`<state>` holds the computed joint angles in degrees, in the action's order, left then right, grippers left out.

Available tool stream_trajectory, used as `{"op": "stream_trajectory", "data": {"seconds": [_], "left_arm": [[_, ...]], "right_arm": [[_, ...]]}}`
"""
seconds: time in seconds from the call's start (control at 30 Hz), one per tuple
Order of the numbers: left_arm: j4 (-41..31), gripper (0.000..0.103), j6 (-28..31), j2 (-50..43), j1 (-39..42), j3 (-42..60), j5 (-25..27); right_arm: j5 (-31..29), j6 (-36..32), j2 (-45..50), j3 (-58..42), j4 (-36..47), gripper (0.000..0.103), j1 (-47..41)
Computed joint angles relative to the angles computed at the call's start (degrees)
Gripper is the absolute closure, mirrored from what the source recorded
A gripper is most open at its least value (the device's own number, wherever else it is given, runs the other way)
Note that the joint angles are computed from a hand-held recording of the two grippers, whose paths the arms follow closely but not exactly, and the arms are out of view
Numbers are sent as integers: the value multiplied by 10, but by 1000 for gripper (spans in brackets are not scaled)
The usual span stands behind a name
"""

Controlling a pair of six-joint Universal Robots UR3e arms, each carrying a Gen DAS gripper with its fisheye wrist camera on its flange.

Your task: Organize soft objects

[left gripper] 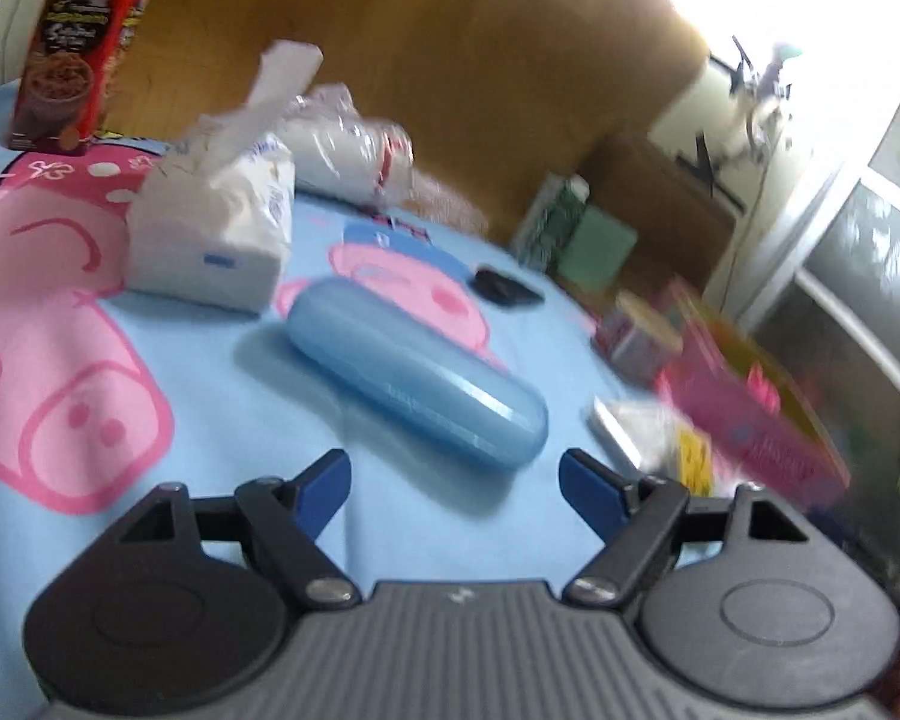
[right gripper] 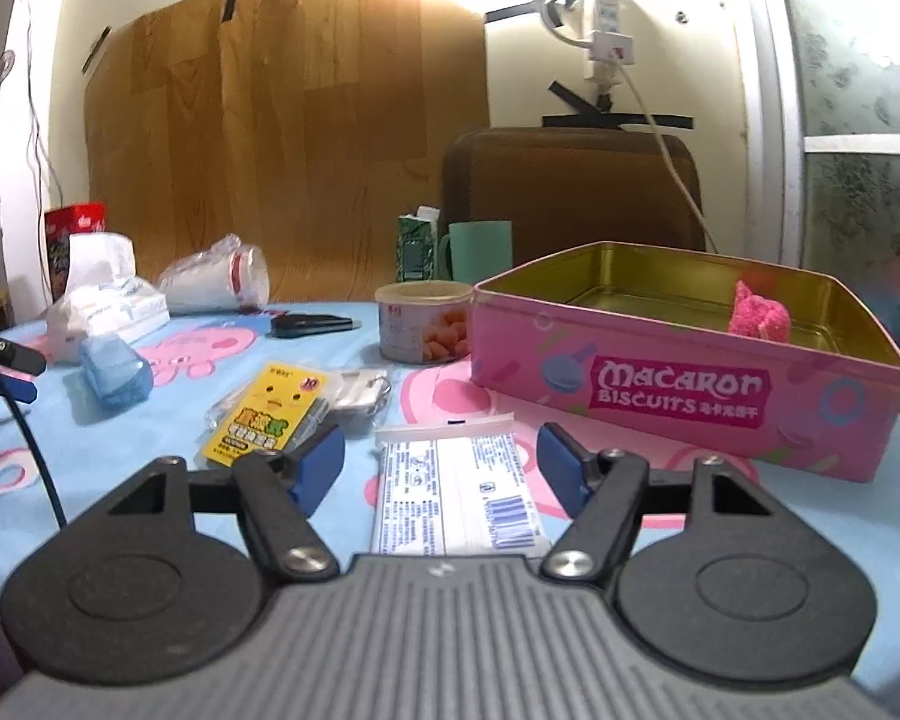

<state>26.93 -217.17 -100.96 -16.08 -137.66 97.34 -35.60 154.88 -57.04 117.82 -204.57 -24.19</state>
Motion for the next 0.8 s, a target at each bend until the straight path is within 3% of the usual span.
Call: {"op": "stream_trajectory", "data": {"seconds": [0.4, 0.63, 0.8], "left_arm": [[24, 20, -8, -97, -60, 89, 15], [-14, 20, 11, -92, -66, 134, 17], [-84, 20, 35, -121, -61, 229, -27]], "right_arm": [[8, -17, -43, 70, -34, 30, -17], [0, -22, -45, 61, -1, 30, 2], [-5, -48, -43, 47, 37, 30, 22]]}}
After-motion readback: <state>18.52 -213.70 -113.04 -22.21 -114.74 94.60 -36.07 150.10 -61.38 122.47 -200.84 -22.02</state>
